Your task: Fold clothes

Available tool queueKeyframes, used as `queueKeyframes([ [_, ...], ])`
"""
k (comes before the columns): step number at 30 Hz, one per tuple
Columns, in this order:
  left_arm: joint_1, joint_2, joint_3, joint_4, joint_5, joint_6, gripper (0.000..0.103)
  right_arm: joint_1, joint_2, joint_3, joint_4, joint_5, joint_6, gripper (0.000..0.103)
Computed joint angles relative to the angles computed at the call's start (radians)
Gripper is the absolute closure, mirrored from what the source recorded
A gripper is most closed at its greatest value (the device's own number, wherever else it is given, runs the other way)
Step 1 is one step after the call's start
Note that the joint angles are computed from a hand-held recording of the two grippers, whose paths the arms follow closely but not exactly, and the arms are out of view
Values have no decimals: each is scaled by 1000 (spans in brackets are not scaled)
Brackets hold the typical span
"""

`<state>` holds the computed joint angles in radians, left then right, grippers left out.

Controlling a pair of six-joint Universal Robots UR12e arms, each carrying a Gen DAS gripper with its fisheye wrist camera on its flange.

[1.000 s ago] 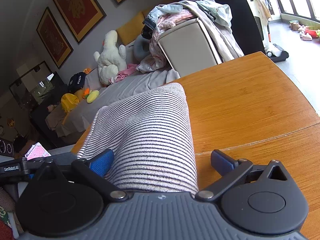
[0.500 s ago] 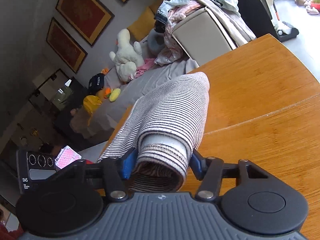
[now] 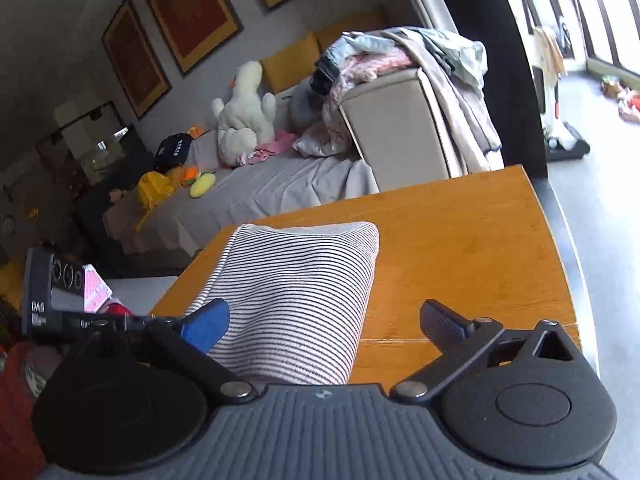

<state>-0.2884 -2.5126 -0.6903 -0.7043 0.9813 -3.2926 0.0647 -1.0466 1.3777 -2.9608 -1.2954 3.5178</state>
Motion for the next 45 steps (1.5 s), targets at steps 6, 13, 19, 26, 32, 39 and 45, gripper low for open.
queueKeyframes([
  [6, -23, -17, 40, -69, 98, 54, 10, -10, 85, -71, 78, 83, 120, 1],
  [13, -16, -25, 40, -70, 72, 62, 10, -1, 106, -110, 115, 112, 35, 17],
  [19, -11, -30, 37, -49, 45, 65, 11, 11, 119, -133, 125, 95, -11, 17],
  [26, -5, -25, 19, -22, 29, 66, 13, 16, 129, -151, 133, 97, -21, 20],
  [32, 8, -23, 7, -8, -20, 40, 27, 21, 150, -178, 120, 117, -18, 24],
  [39, 20, -15, -11, 21, -16, 19, 29, 30, 172, -230, 171, 110, -53, 22],
  [45, 24, -24, 20, 133, 28, -49, 37, 42, 160, -211, 144, 54, -109, 20],
])
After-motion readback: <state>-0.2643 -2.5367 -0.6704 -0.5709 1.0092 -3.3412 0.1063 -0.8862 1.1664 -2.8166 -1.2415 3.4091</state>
